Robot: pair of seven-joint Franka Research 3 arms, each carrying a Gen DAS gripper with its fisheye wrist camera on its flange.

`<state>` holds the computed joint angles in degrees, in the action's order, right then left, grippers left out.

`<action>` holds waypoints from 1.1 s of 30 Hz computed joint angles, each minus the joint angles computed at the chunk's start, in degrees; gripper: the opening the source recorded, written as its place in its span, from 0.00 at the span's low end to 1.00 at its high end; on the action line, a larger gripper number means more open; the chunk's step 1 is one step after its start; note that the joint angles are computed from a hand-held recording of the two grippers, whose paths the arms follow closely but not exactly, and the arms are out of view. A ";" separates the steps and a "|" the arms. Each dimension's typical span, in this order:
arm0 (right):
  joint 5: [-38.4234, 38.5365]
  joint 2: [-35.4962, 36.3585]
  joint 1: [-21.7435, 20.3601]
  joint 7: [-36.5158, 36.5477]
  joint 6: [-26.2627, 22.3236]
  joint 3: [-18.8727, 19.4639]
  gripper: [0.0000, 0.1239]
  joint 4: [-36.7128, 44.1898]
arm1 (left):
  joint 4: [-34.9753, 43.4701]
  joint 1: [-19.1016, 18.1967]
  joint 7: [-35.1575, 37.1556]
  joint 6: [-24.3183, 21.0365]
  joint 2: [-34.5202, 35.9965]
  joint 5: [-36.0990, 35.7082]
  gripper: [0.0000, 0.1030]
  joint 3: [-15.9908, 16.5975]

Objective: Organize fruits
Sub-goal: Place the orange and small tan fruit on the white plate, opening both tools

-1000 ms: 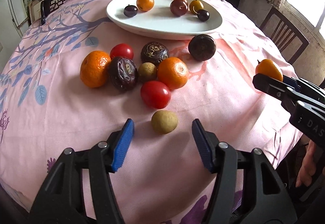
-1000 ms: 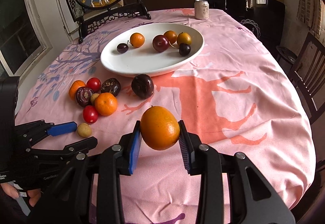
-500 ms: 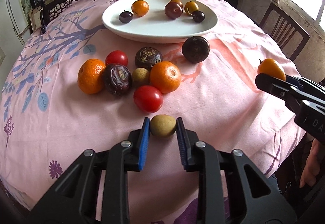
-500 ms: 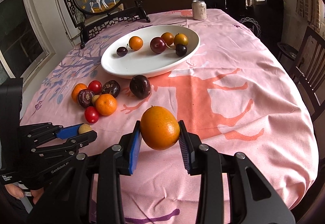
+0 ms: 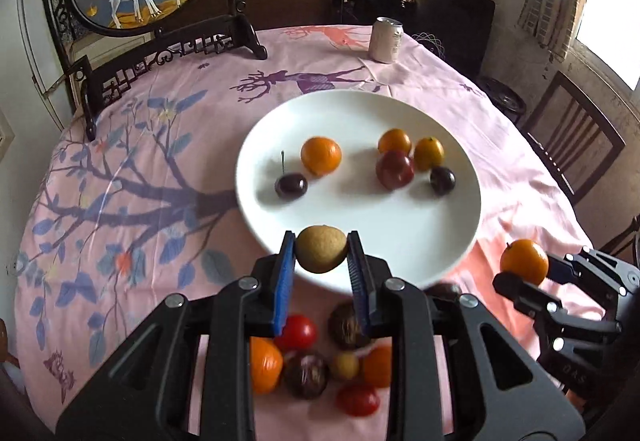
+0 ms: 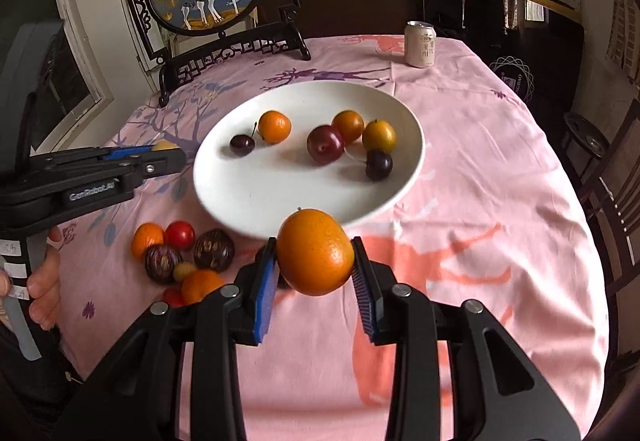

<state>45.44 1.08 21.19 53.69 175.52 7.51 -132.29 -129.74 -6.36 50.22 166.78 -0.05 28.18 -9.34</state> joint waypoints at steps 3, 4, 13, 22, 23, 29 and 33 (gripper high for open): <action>-21.10 7.51 1.98 17.58 -1.93 -4.80 0.29 7.61 | 10.03 -0.03 5.29 -3.68 8.85 -6.51 0.26 -0.43; -26.32 9.76 3.17 22.27 -3.26 -6.81 0.29 10.09 | 12.49 -0.05 6.53 -4.89 11.04 -8.08 0.26 -0.70; -36.78 16.86 1.66 31.34 -7.71 -7.09 0.30 18.29 | 20.96 -2.58 7.49 -6.78 18.32 -8.05 0.30 1.15; -48.28 3.65 4.26 40.79 1.11 -10.46 0.47 3.19 | 2.89 -1.25 -0.34 2.58 1.90 -4.28 0.64 2.34; -45.72 1.09 3.09 38.90 2.60 -8.86 0.48 -0.05 | -0.31 -0.93 -4.62 3.31 -1.03 0.20 0.69 2.41; -12.63 -8.72 11.42 14.16 7.32 -10.52 0.48 -12.33 | -17.35 5.67 -23.27 7.51 -15.18 16.60 0.69 -3.13; -13.54 -10.94 7.47 16.86 8.18 -5.67 0.48 -15.24 | -24.53 6.28 -21.73 8.55 -20.25 12.90 0.69 -4.79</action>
